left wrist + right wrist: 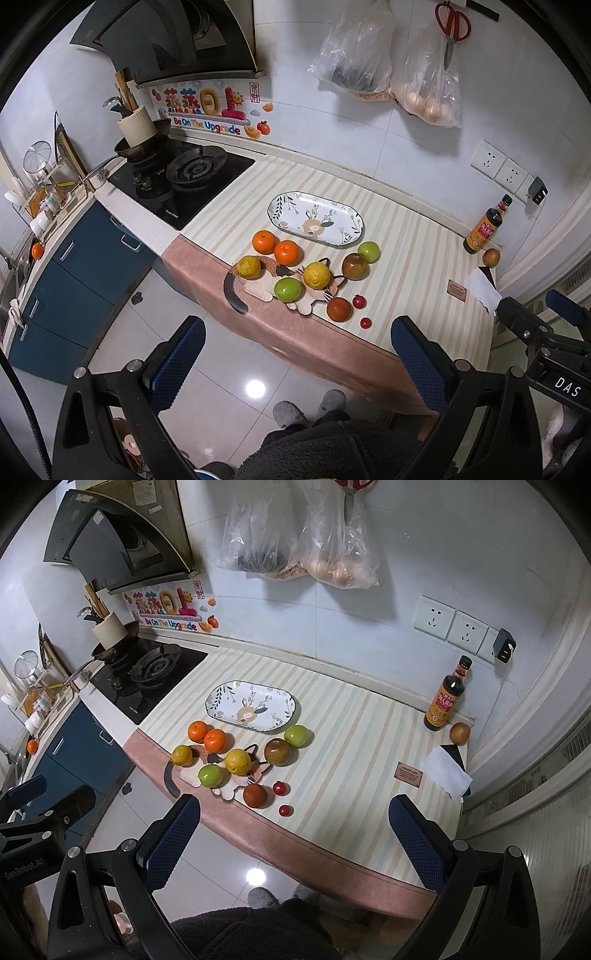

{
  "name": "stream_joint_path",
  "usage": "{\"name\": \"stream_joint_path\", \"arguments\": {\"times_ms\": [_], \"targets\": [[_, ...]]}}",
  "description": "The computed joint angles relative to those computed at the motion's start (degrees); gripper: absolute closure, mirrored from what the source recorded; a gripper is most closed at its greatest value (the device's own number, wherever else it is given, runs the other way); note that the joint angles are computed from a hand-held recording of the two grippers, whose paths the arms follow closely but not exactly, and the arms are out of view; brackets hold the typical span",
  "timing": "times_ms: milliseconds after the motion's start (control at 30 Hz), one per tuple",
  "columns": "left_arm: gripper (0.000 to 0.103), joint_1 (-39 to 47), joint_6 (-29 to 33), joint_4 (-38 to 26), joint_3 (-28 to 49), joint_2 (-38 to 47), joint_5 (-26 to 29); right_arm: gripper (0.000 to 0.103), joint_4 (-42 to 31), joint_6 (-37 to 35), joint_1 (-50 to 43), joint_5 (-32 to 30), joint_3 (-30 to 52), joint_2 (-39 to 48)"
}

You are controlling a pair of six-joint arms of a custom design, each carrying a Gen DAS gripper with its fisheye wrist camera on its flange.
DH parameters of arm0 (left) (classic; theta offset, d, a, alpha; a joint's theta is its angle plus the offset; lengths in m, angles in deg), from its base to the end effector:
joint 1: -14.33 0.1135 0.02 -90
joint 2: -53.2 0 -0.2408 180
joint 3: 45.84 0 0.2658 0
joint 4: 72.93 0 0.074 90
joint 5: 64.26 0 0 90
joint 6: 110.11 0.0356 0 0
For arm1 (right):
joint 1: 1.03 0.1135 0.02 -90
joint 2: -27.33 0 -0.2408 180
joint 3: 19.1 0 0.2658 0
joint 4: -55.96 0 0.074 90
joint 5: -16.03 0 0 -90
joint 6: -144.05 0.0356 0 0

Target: Organize fruits

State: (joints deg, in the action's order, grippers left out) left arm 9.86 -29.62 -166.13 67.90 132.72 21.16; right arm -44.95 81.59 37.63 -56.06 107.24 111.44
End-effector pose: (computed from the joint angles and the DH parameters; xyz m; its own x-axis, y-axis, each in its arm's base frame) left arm 0.2519 -0.0168 0.4059 -0.8487 -0.0988 -0.5196 -0.1050 0.9943 -0.0177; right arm 0.2006 0.1465 0.4395 -0.8086 -0.0835 -0.5824 -0.1080 0.9941 0.0074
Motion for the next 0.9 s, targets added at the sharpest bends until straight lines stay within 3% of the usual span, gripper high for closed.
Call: {"name": "stream_joint_path", "arguments": {"times_ms": [900], "targets": [[0.000,0.53,0.33,0.62,-1.43,-1.87,0.33,0.000,-0.75,1.26,1.34,0.42,0.98,0.19]]}}
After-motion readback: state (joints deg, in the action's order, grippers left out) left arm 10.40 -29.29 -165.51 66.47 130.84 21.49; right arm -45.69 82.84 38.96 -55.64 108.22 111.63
